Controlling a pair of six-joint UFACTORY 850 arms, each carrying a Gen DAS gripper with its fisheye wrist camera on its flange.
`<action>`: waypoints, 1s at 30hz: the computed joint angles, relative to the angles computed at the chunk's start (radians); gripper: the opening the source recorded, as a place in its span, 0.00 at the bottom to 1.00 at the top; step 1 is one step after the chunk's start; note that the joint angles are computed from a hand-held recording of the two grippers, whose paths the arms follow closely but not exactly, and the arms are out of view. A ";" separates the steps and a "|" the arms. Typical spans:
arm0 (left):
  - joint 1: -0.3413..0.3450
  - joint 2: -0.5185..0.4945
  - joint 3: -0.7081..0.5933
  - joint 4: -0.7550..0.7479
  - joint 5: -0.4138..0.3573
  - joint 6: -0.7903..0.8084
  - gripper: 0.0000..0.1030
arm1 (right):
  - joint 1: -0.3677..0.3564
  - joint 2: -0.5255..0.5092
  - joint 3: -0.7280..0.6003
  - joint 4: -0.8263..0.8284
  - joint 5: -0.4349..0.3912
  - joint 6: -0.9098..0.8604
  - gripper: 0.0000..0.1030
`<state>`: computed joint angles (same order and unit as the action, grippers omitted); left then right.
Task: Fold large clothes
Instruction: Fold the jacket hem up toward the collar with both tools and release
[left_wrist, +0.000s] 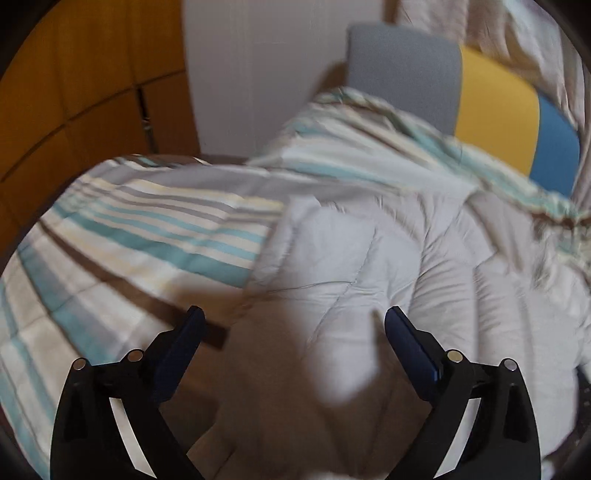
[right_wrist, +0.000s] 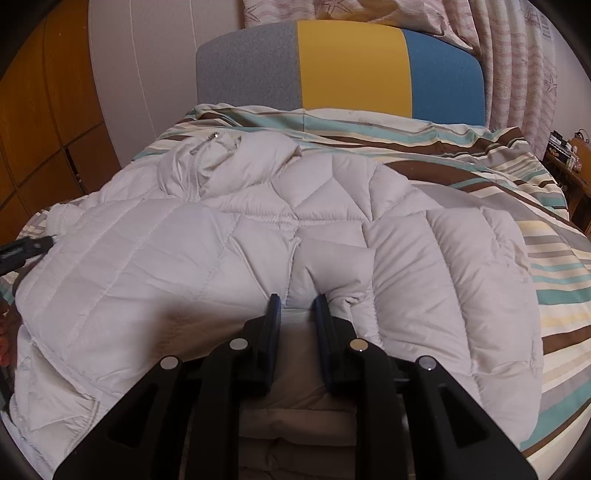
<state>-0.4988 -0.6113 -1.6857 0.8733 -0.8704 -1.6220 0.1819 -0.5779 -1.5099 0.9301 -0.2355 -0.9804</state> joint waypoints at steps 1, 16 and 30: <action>-0.012 0.029 0.027 0.038 0.000 -0.065 0.94 | -0.003 0.010 0.008 0.060 -0.001 -0.059 0.23; -0.067 -0.208 -0.297 -0.081 0.034 0.317 0.85 | 0.030 -0.018 -0.059 0.070 -0.081 -0.010 0.32; -0.053 -0.218 -0.266 -0.093 0.083 0.278 0.89 | 0.051 -0.048 -0.059 0.005 -0.020 0.013 0.32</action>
<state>-0.5520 -0.8297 -1.9514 0.7801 -0.7877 -1.3436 0.2327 -0.6256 -1.5688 0.9347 -0.2554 -0.9678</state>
